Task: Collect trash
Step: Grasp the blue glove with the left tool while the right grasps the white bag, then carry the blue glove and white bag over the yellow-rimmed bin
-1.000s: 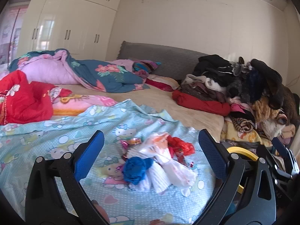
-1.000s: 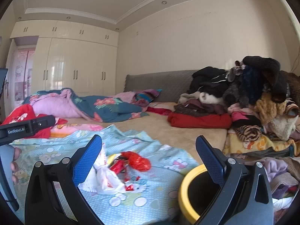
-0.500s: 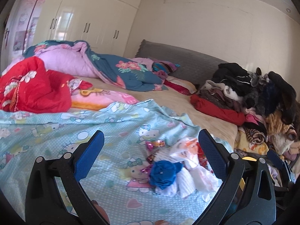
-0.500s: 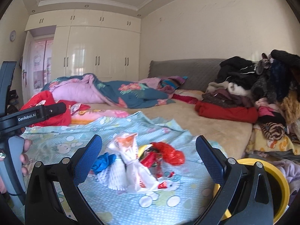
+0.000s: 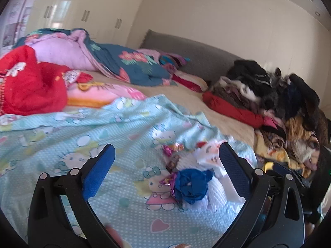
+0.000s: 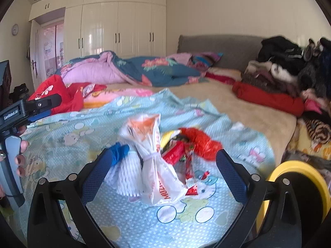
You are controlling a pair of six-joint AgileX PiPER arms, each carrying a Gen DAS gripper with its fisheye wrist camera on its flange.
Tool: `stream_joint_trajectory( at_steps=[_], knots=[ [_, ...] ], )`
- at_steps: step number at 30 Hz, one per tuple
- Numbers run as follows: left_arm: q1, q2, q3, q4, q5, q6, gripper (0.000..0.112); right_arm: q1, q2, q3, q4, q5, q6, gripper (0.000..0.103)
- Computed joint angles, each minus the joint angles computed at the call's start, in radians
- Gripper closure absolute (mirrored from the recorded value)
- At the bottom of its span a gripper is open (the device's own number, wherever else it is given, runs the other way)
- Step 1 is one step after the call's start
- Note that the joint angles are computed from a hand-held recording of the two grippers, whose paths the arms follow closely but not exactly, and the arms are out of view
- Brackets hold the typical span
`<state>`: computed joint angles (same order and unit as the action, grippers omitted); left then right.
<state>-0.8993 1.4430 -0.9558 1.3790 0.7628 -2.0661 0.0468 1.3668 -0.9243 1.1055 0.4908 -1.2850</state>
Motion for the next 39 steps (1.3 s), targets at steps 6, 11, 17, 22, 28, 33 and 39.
stream_joint_trajectory(
  at_steps=[6,11,17,22,28,33,39],
  knots=[
    [0.060,0.065,-0.015,-0.015,-0.152,0.036,0.020,0.000,0.068,-0.028,-0.056,0.029,-0.003,0.006],
    [0.130,0.134,-0.045,-0.074,-0.313,0.086,0.020,0.000,0.116,-0.053,-0.082,0.069,0.000,0.006],
    [0.186,0.193,-0.061,-0.149,-0.472,0.148,0.020,0.022,0.167,-0.092,-0.139,0.077,0.046,0.018],
    [0.226,0.232,-0.077,-0.235,-0.573,0.205,0.025,0.027,0.224,-0.144,-0.235,0.106,0.157,0.037],
    [0.239,0.268,-0.109,-0.481,-0.598,0.436,0.041,0.038,0.252,-0.161,-0.294,0.119,0.216,0.048],
    [0.224,0.276,-0.131,-0.590,-0.560,0.549,0.060,0.031,0.240,-0.142,-0.255,0.124,0.164,0.063],
    [0.180,0.275,-0.181,-0.627,-0.440,0.572,0.094,-0.014,0.191,-0.122,-0.145,0.168,0.082,0.067]
  ],
)
